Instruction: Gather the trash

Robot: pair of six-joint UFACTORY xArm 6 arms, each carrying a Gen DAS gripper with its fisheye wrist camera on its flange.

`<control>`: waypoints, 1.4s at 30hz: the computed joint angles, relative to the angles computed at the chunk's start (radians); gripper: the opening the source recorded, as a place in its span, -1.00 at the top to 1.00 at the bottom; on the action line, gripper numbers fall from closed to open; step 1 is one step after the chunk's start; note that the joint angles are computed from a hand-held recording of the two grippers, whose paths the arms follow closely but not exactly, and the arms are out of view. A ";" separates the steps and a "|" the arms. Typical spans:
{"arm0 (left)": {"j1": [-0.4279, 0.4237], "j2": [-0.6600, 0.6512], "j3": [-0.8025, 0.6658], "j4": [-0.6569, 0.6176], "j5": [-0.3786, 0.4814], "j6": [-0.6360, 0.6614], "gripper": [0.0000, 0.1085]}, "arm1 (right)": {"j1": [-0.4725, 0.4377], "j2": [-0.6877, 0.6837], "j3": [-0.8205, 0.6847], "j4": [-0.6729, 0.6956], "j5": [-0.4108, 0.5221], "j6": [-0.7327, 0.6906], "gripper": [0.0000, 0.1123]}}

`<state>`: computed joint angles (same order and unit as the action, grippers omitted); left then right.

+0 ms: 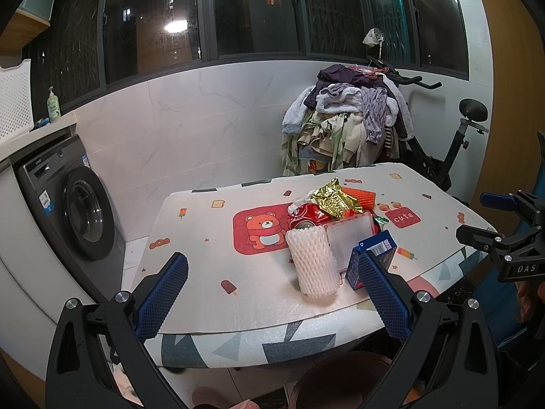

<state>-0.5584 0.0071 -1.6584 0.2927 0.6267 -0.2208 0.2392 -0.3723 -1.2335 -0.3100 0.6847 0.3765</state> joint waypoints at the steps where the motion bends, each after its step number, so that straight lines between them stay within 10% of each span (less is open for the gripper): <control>1: 0.000 0.001 -0.001 0.002 0.000 -0.001 -0.81 | 0.000 0.000 0.000 -0.001 0.001 0.001 -0.73; 27: 0.001 -0.005 0.022 0.010 -0.006 -0.015 -0.81 | -0.001 -0.004 0.006 -0.001 -0.003 0.002 -0.74; 37: 0.042 0.084 -0.030 -0.210 0.065 0.125 -0.81 | -0.019 0.014 0.089 0.090 -0.125 -0.036 -0.74; 42: 0.060 0.081 0.050 -0.126 -0.068 0.095 -0.81 | -0.022 0.104 0.057 0.141 -0.131 -0.076 -0.74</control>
